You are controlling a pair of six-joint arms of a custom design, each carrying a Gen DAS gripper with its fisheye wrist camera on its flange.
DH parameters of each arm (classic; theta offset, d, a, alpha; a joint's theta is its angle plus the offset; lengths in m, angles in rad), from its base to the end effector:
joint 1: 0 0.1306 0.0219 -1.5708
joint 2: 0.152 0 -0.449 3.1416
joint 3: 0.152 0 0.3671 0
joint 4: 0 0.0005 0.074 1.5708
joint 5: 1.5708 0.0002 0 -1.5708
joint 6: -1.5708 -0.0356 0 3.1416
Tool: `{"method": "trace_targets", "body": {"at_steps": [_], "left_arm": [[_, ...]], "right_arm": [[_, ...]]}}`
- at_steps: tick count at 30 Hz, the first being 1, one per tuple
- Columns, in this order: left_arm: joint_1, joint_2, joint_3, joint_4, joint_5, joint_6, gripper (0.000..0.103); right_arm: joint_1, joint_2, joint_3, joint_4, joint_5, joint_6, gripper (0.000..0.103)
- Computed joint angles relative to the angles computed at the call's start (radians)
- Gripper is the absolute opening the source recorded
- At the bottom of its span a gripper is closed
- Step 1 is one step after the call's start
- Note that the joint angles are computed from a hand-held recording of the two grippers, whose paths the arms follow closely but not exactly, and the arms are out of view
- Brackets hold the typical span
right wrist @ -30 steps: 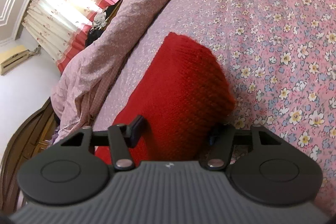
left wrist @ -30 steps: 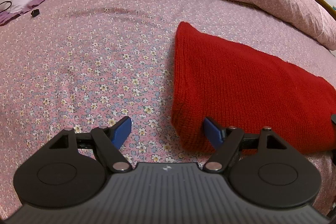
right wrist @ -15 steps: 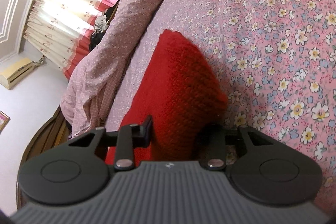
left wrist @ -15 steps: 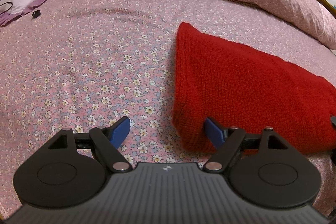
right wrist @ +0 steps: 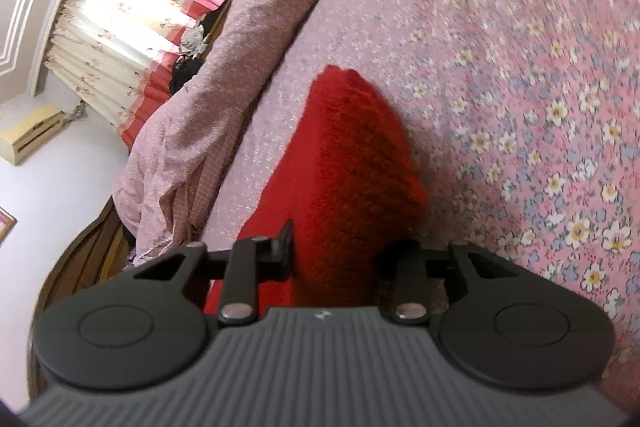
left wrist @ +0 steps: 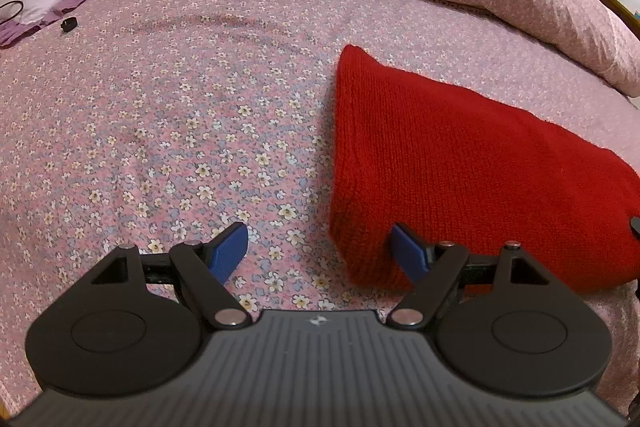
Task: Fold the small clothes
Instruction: 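Close the right tool on the cardigan end, then lift the cardigan end with the right tool and fold it over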
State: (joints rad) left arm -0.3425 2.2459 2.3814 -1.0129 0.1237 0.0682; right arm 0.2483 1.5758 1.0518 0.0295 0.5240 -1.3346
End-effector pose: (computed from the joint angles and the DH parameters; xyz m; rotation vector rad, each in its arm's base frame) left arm 0.7385 -0.2685 0.4000 0.3920 2.4363 -0.3313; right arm 0.4912 0.1056 0.3405 1.3080 1.5470 0.4724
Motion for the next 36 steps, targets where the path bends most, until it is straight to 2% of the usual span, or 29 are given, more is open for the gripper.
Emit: {"method": "trace_targets", "body": {"at_steps": [11, 24, 28, 31, 36], "left_arm": [[0.018, -0.012, 0.002, 0.0, 0.032, 0.017, 0.082], [0.048, -0.017, 0.005, 0.012, 0.035, 0.04, 0.082], [0.061, -0.017, 0.005, 0.02, 0.032, 0.047, 0.082], [0.073, -0.013, 0.009, 0.018, 0.034, 0.056, 0.082], [0.091, -0.01, 0.01, 0.018, 0.03, 0.07, 0.082]], "right_arm": [[0.034, 0.004, 0.141, -0.077, 0.068, 0.292, 0.026], [0.066, 0.068, 0.334, -0.112, 0.035, 0.626, 0.025], [0.076, 0.108, 0.404, -0.132, 0.014, 0.69, 0.025], [0.081, 0.132, 0.448, -0.151, -0.02, 0.703, 0.024], [0.102, 0.192, 0.548, -0.217, -0.052, 0.789, 0.024]]}}
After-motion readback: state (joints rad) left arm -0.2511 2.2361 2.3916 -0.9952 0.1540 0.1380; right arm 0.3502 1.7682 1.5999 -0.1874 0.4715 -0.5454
